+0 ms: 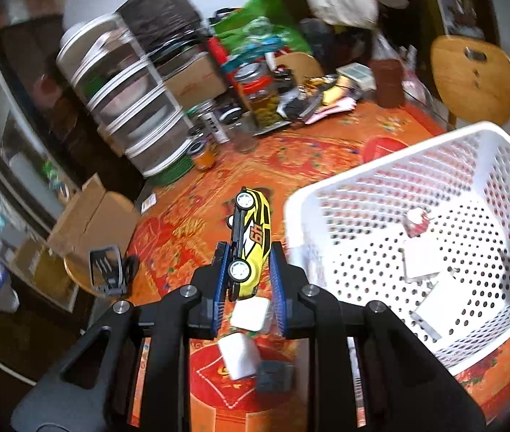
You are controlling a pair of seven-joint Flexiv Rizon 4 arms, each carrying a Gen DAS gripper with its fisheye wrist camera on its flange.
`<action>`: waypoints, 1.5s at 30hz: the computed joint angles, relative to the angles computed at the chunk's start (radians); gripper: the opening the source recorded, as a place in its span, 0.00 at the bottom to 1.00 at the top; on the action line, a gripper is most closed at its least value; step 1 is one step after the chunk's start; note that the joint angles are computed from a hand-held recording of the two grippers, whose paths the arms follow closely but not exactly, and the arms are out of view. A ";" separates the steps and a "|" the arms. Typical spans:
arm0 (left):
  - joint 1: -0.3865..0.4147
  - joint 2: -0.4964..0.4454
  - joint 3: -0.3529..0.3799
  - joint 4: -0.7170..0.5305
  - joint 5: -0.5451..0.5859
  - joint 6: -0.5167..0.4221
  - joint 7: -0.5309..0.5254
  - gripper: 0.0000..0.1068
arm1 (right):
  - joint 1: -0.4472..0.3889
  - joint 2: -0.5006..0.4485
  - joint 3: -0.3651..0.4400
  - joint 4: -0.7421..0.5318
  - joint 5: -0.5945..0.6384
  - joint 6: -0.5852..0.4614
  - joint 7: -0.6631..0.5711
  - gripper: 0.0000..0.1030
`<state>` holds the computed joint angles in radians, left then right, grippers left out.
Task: Organize rigid objects
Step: 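Carry the yellow toy car into the basket and open the left tool, then grasp the white rectangular charger with the left tool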
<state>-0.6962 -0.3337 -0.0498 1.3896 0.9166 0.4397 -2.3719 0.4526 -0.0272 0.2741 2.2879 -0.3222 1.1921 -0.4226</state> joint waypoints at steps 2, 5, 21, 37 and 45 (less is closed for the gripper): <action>-0.017 -0.053 -0.014 -0.066 0.002 -0.043 0.034 0.19 | 0.000 0.000 0.000 0.001 0.000 0.001 0.000 0.25; -0.052 -0.134 -0.008 -0.154 -0.016 -0.088 0.089 0.19 | 0.000 0.001 0.000 0.001 0.002 0.000 -0.002 0.25; -0.106 -0.262 0.079 -0.245 -0.148 -0.062 0.172 0.20 | -0.002 0.005 0.000 0.005 0.009 0.010 -0.017 0.27; -0.035 -0.034 0.065 0.052 -0.116 0.259 0.075 0.95 | -0.002 0.006 0.001 0.005 0.010 0.007 -0.014 0.27; 0.110 0.273 0.090 0.417 -0.120 0.443 -0.105 0.96 | -0.003 0.007 0.001 0.005 0.013 0.008 -0.018 0.27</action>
